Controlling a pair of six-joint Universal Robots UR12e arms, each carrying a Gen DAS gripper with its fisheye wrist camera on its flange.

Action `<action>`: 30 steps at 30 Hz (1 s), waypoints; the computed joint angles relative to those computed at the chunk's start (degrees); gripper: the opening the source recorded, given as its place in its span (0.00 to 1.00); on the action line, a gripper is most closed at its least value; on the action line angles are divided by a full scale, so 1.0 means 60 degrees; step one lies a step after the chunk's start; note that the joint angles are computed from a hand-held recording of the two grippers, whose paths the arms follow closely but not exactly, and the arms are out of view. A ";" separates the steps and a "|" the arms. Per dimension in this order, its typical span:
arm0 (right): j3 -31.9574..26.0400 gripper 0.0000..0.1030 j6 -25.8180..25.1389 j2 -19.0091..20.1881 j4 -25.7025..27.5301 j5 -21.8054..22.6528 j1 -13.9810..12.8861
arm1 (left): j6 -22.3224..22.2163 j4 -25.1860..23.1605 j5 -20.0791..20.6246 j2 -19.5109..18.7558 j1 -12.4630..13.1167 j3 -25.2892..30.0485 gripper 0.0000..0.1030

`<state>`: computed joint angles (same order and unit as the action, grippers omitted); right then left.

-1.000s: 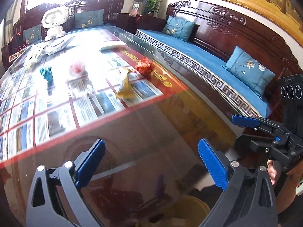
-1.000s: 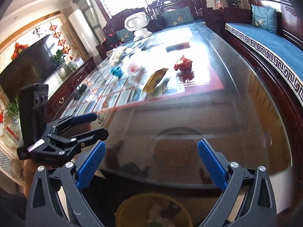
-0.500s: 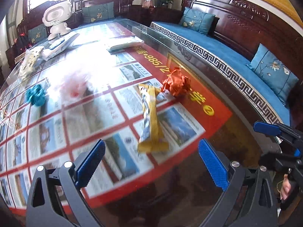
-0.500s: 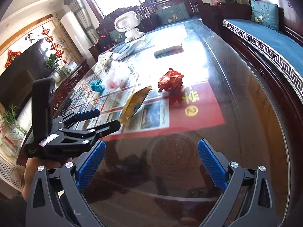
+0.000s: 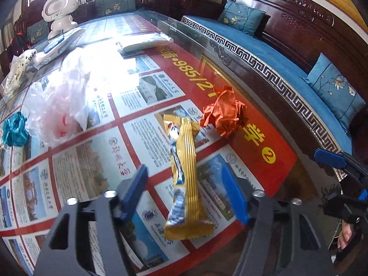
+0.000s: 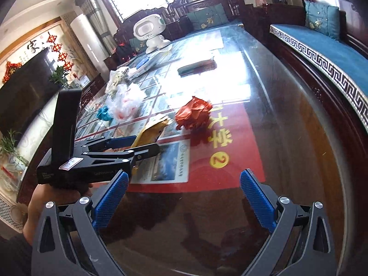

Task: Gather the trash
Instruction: 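Grasp the yellow snack wrapper with the left tool while the right tool grasps the orange wrapper, then carry the yellow snack wrapper and orange wrapper down to the yellow bin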

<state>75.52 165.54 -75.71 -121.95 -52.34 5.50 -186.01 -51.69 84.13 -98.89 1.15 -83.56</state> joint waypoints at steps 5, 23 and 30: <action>-0.0344 0.92 0.0232 0.0273 -0.0288 -0.0351 0.0052 | -0.0290 0.0073 -0.0540 -0.0114 0.0151 0.0061 0.12; -0.2798 0.92 0.0459 0.2045 0.1089 -0.1325 0.0860 | -0.0861 0.0946 -0.0512 0.0098 0.0491 -0.0147 0.10; -0.2740 0.48 -0.0043 0.2086 0.1089 -0.1875 0.1050 | -0.0951 0.0872 -0.0613 0.0210 0.0573 -0.0290 0.10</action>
<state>59.08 165.28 -63.20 -115.42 -63.58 11.80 -191.71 -46.46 80.45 -97.63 4.59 -85.29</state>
